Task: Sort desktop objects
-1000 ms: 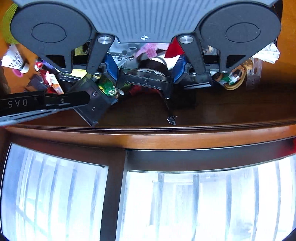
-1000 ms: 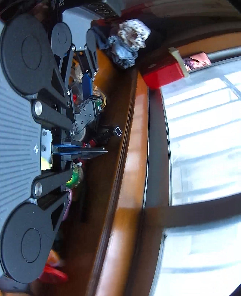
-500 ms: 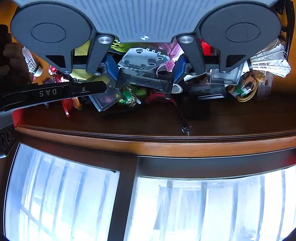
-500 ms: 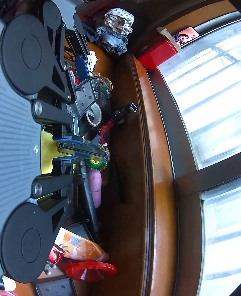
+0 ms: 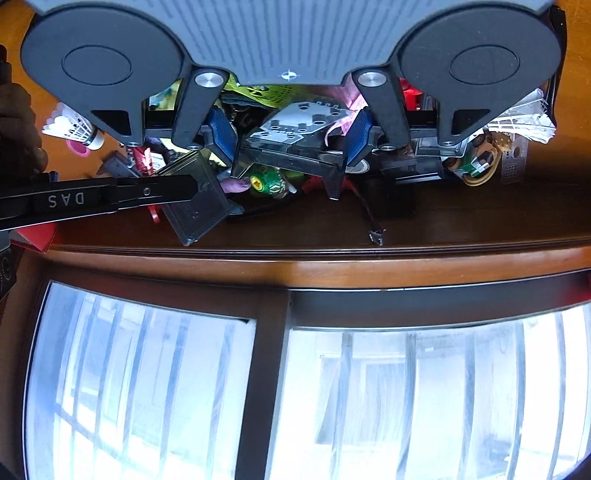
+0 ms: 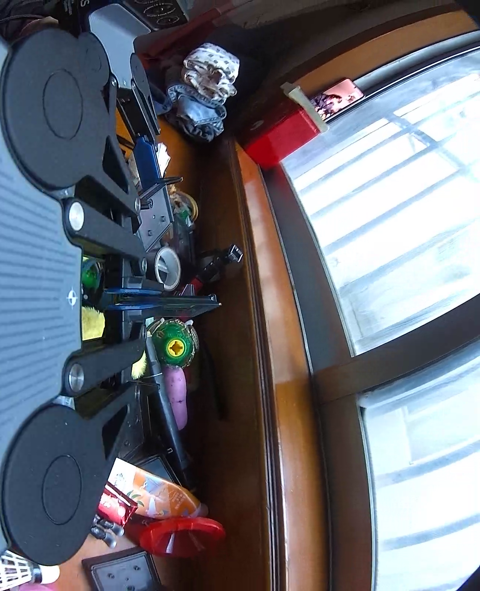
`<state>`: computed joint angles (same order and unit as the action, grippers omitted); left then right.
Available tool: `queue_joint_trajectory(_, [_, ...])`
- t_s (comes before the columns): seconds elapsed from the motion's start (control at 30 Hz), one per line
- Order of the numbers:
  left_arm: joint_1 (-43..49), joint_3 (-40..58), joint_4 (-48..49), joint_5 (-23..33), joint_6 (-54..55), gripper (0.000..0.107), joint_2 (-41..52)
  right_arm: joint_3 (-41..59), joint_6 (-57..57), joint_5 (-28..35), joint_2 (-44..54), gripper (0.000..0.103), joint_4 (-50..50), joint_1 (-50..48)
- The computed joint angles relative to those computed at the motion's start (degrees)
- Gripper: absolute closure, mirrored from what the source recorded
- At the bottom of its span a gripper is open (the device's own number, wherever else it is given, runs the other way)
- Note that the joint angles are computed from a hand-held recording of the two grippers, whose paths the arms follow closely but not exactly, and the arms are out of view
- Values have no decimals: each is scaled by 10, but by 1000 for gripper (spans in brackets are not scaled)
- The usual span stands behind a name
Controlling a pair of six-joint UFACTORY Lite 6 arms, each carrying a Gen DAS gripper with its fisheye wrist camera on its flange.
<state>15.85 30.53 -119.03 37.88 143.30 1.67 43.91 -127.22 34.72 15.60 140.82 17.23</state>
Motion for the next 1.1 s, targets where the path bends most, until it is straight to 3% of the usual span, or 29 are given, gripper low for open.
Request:
queue_joint_trajectory(0.43, [-24,-106,61,-29,-45,45,-159,-244,5,13,-272,97,15,-50])
queue_joint_trajectory(0.67, [-57,-126,13,-54,-12,44,-144,-321,39,-2,-355,97,-19,-64])
queue_joint_trajectory(0.9, [-113,-100,-100,-59,157,35,-90,-377,106,-49,-473,97,-87,-72])
queue_joint_trajectory(1.0, [-98,-30,16,-79,117,33,-45,-393,161,-61,-513,97,-143,-89])
queue_joint_trajectory(1.1, [-58,48,184,-57,24,31,4,-406,190,-48,-521,97,-169,-108])
